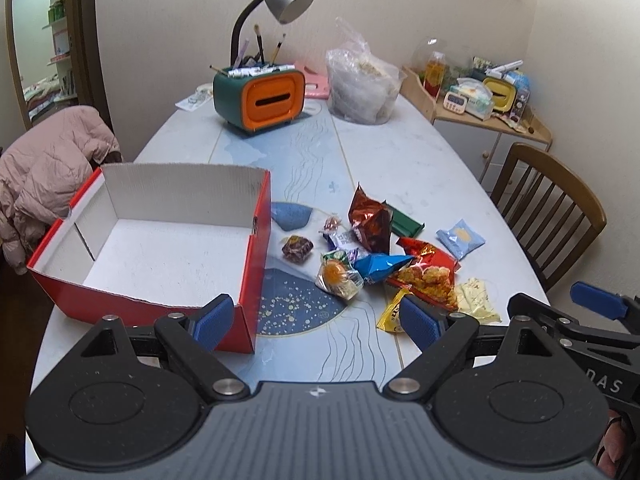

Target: Organize snacks

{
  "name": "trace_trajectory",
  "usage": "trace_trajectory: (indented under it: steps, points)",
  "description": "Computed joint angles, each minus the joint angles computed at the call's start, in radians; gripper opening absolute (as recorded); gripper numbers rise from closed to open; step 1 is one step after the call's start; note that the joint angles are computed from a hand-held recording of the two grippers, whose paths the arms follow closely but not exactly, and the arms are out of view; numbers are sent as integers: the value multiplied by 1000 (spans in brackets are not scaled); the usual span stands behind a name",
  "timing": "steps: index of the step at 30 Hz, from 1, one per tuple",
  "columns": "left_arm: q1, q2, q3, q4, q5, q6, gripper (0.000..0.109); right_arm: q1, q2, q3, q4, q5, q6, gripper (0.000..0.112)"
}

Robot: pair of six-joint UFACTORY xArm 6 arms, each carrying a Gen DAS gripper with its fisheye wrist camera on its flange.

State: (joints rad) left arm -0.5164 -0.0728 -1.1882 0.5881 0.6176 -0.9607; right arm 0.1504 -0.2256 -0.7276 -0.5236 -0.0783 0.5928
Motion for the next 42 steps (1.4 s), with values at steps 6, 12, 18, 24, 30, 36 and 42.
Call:
trace_trajectory:
  steps: [6, 12, 18, 24, 30, 36, 42]
  points:
    - [-5, 80, -70, -46, 23, 44, 90, -29, 71, -22, 80, 4, -140, 84]
    - [3, 151, -121, -85, 37, 52, 90, -19, 199, -109, 417, 62, -486, 77]
    - [13, 246, -216, -57, 69, 31, 90, -7, 355, -276, 729, 171, -780, 67]
    - [44, 362, -359, -30, 104, 30, 90, -25, 457, -410, 844, 296, -891, 65]
    - [82, 528, -581, -74, 168, 107, 90, -48, 533, -525, 860, 446, -897, 65]
    - [117, 660, -766, -254, 226, 284, 90, -61, 586, -607, 879, 546, -922, 65]
    - [110, 681, -768, -318, 229, 368, 90, -74, 618, -649, 954, 599, -961, 60]
